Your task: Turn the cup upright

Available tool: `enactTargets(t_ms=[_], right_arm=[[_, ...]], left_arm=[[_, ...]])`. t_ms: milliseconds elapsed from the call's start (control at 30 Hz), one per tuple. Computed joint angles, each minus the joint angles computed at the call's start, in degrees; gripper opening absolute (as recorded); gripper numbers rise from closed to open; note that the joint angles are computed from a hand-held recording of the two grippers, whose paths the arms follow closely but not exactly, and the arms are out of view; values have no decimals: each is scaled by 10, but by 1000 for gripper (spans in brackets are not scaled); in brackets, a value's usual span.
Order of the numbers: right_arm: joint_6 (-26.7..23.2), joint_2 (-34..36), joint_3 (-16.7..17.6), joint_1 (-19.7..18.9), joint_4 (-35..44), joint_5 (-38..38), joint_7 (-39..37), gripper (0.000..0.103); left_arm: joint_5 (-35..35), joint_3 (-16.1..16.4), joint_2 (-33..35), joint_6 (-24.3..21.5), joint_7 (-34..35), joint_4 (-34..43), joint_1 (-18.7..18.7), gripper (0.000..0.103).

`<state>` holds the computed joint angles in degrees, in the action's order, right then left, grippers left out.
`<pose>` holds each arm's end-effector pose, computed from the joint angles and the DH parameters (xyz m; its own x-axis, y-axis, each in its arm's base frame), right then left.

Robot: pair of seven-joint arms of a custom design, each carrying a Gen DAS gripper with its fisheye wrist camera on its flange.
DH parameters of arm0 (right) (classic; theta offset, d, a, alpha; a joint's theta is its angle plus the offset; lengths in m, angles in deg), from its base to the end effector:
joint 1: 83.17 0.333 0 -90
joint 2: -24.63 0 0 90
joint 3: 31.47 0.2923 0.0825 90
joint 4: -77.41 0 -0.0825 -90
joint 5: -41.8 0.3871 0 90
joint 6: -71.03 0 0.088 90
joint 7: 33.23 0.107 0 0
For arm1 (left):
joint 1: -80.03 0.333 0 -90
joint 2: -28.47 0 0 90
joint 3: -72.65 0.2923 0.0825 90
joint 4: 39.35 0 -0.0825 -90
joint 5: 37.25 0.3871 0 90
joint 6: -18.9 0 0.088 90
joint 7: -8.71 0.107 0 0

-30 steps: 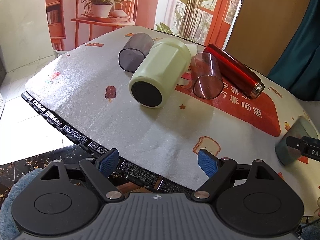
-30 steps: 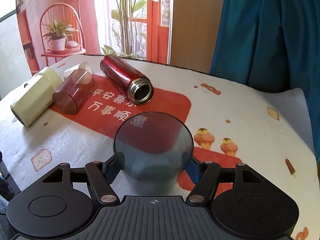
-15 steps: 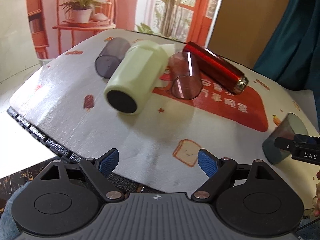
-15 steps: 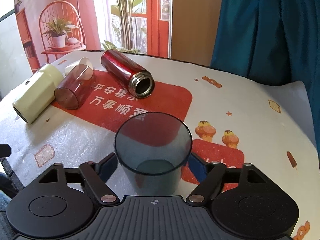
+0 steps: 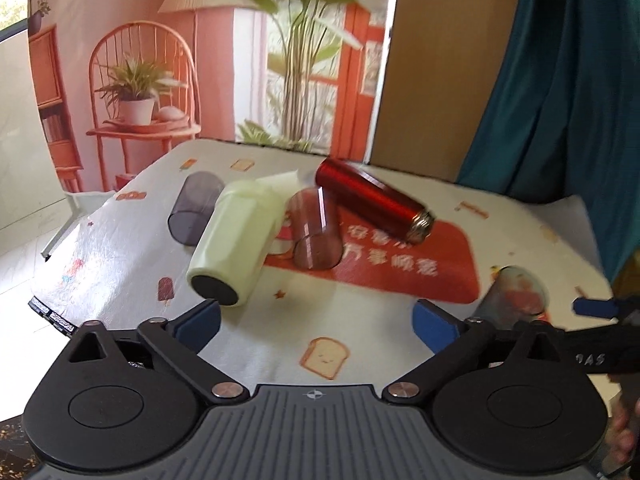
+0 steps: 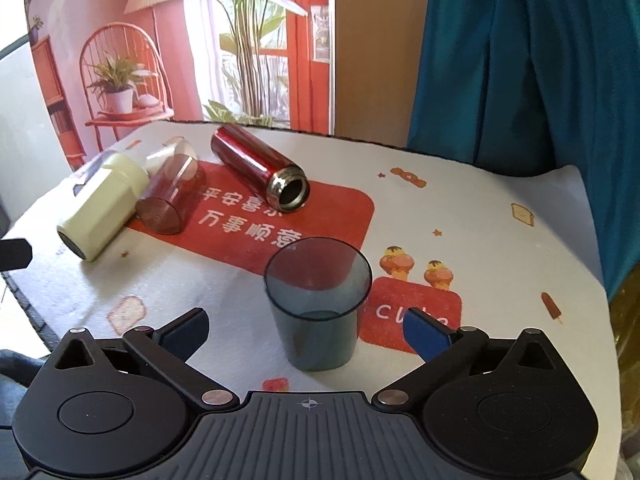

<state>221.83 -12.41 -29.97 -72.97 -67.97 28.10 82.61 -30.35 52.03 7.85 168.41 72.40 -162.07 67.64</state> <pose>0.4100 0.0921 0.5521 -0.0553 -0.9963 -0.0664 -0.7207 0.0858 -0.6879 0.4175 -0.3031 0.6140 -0.2639 -0.9599 0.0947 -0.6730 0.1129 -0.7310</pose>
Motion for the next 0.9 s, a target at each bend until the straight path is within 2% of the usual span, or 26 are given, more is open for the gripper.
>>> enactTargets(t_ms=[200,600,900], right_arm=[[-41,-68,7,7,-21,9,12,103],[-130,-201,40,30,-64,7,60,103],[-166,-264,60,44,-72,-12,99,103]], left_arm=[[-12,-2,-32,-13,15,-10,-13,103],[25,-31,-110,-65,3,-39,5,103],[19,-36,-187,-74,-5,-79,10,103]])
